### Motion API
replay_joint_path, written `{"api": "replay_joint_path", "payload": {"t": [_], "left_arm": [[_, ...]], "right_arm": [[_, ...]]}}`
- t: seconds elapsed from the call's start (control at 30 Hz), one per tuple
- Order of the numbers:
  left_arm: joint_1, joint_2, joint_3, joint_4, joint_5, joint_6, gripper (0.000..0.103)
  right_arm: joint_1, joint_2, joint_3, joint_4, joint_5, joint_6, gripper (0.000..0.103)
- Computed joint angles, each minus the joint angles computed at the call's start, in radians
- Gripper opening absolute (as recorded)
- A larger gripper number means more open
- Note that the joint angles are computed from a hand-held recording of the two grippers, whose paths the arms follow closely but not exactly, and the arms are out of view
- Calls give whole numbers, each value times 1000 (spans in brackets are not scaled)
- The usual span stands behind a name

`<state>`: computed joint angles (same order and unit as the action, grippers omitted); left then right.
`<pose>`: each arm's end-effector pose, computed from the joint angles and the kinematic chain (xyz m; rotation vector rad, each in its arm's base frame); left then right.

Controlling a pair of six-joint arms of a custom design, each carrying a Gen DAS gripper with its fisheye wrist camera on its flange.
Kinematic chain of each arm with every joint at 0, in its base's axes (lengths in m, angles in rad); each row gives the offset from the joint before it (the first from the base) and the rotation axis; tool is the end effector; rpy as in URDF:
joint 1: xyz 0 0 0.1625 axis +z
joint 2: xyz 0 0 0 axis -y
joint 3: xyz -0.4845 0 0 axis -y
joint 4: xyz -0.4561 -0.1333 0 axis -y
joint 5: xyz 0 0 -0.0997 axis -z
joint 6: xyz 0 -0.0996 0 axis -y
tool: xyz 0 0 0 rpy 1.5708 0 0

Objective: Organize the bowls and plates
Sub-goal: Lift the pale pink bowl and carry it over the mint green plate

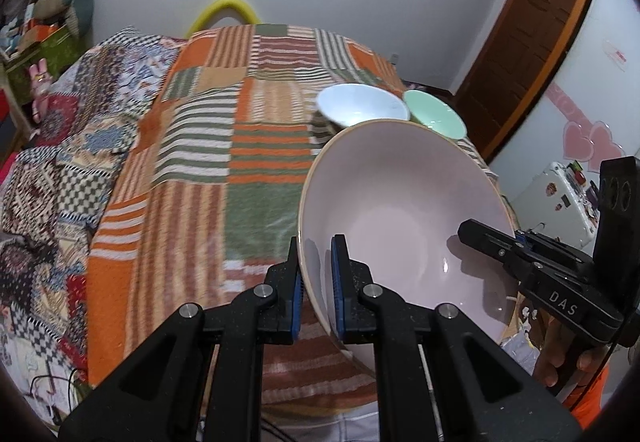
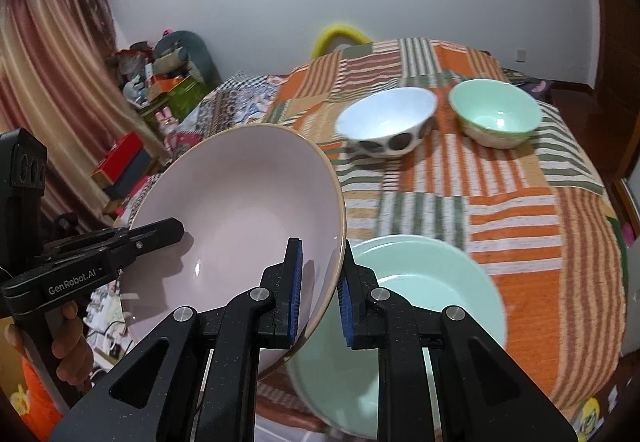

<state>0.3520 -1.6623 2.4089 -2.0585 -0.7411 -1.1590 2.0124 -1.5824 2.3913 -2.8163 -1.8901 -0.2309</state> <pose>-0.2757 -0.3216 0.2447 0.2145 2.4547 -0.8860 0.2801 -0.3538 0.2734 0.8287 -2.6738 0.6645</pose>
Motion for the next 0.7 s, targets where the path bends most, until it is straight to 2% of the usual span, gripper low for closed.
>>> {"api": "replay_joint_path", "payload": {"t": [0.3,0.7], "left_arm": [[-1,-125,45,162,-20,-140,11],[80,-189,107,168,-77,-173,11]], "right_arm": [[38,86,2,6,12,14,17],[47,178,-2,40,2,43,17]]}}
